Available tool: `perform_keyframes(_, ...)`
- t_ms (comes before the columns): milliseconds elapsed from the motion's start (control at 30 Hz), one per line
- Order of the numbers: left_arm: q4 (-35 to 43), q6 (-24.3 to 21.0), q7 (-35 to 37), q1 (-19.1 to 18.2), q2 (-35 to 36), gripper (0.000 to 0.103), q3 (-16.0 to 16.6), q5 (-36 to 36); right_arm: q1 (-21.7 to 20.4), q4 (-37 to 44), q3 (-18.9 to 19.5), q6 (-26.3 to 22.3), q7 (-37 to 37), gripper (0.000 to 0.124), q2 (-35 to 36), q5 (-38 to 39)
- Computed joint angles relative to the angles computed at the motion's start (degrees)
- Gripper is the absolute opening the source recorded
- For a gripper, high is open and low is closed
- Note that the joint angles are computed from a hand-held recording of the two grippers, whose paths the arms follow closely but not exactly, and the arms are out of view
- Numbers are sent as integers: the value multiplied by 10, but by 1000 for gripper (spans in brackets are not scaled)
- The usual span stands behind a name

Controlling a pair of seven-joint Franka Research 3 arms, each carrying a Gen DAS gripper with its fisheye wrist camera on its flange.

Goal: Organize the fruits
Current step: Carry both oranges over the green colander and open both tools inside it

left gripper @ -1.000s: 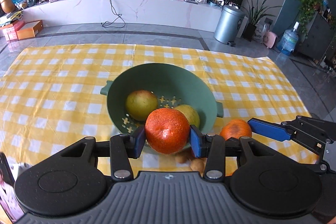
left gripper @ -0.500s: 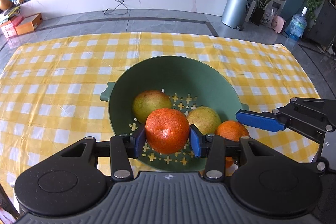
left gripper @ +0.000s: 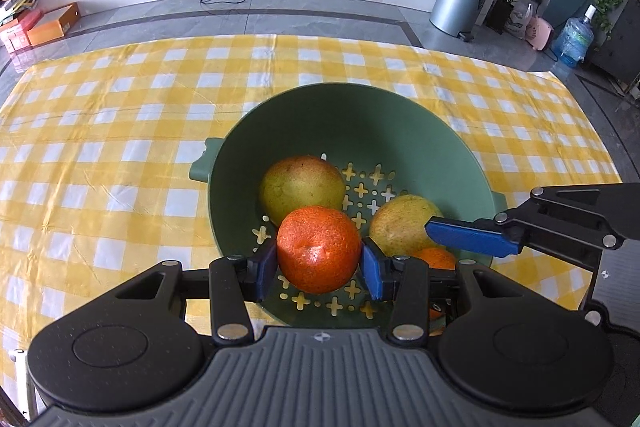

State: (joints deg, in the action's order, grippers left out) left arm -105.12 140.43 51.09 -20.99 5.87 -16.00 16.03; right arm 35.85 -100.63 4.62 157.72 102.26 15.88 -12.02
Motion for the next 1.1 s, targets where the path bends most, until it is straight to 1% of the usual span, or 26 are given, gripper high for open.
perform_keyframes(167,-1,-5,-4,1,1,50,1,-1,1,2,1,-3,-3,26,3,1)
perform_keyframes(233,-1,-12,-5,0,1,50,1,3,-1,0,3,-4,-7,34,1,6)
perform_keyframes(267,-7,-4,-3,0,-1,51,1,4,1,-1,2,-6,-4,41,-1,4)
perform_keyframes(467,1,-19,-5,-6,3,51,-1,23,-2,-16,3,-1,-2,43,-13,5)
perform_keyframes(567,6,-29,-1,-8,5,55,-1,32,-3,-19,2,-4,9,48,-17,1)
perform_keyframes(667,2,-24,4,-8,1,60,-1,34,-2,-25,-1,-4,24,53,-21,-7)
perform_keyframes(733,-4,-16,-4,-9,-4,70,0,46,0,-29,-4,-3,40,55,-24,-19)
perform_keyframes(800,-7,-9,-8,-8,-8,73,0,47,-2,-34,-3,-1,48,56,-28,-25)
perform_keyframes(867,-9,-5,-11,-8,-12,73,0,48,-2,-40,-2,3,57,59,-34,-32)
perform_keyframes(933,-9,-4,-17,-10,-15,73,-2,56,-3,-47,-1,6,65,59,-40,-40)
perform_keyframes(1033,-16,-1,-26,-12,-26,73,-4,65,-2,-58,-3,11,87,65,-51,-61)
perform_keyframes(1100,-24,2,-31,-14,-36,73,-6,72,-2,-67,-2,15,104,66,-61,-78)
